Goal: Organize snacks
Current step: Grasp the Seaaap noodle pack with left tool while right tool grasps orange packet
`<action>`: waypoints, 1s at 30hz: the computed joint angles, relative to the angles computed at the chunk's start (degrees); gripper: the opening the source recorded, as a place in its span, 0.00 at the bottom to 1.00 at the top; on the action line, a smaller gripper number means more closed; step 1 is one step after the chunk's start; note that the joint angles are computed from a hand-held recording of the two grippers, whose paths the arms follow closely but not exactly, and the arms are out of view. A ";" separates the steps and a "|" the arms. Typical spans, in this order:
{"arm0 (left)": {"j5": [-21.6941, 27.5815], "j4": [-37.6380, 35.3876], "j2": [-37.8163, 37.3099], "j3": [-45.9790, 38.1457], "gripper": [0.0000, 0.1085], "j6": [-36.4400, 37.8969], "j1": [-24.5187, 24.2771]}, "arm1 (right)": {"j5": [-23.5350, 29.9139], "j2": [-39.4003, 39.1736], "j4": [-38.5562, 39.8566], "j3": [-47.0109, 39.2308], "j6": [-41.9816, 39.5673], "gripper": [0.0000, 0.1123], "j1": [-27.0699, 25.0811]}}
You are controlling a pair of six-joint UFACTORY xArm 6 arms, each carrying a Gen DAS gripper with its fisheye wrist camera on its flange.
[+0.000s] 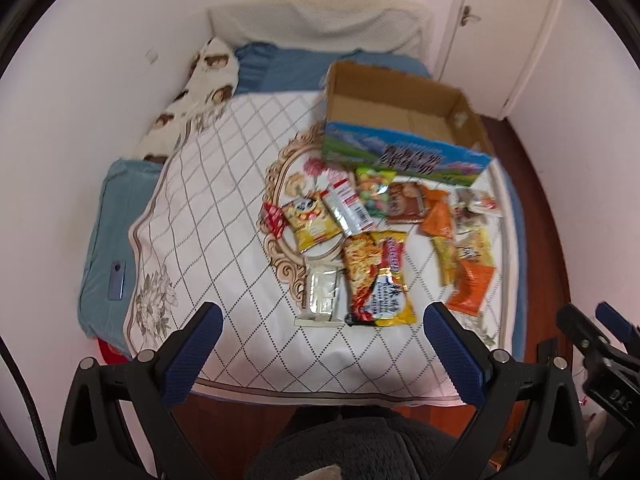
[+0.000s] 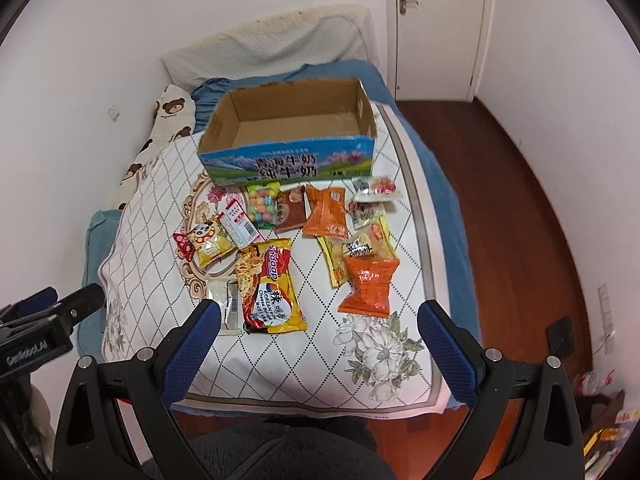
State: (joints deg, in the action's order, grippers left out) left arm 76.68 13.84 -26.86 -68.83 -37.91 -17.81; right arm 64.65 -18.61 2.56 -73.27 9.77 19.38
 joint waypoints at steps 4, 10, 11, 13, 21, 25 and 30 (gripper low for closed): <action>-2.66 -3.71 4.30 2.06 0.95 2.44 3.38 | -2.97 3.85 1.73 1.97 -1.41 0.89 -2.45; -5.98 -7.92 14.17 2.11 0.95 6.06 4.77 | -8.59 11.97 7.87 3.44 -3.72 0.64 -7.69; -6.41 -8.66 16.21 1.79 0.95 6.54 4.87 | -8.64 13.71 8.34 2.87 -3.89 0.64 -8.38; -7.72 -11.38 21.23 0.77 0.95 8.55 5.11 | -8.57 17.83 9.11 1.28 -4.63 0.65 -9.67; -9.52 -20.34 36.57 -5.97 0.95 14.89 6.79 | -5.64 32.08 12.47 -5.44 -10.53 0.74 -11.62; -10.81 -22.28 40.91 -8.10 0.95 15.68 7.39 | -4.90 34.58 13.70 -5.93 -12.50 0.74 -11.37; -14.71 -23.53 43.32 -7.71 0.88 15.23 7.04 | -3.21 37.09 14.69 -6.60 -14.76 0.74 -10.88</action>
State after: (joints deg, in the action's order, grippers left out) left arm 61.97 -9.69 16.46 -76.54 -22.68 -10.77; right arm 61.44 18.48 17.24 -79.87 -4.99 8.49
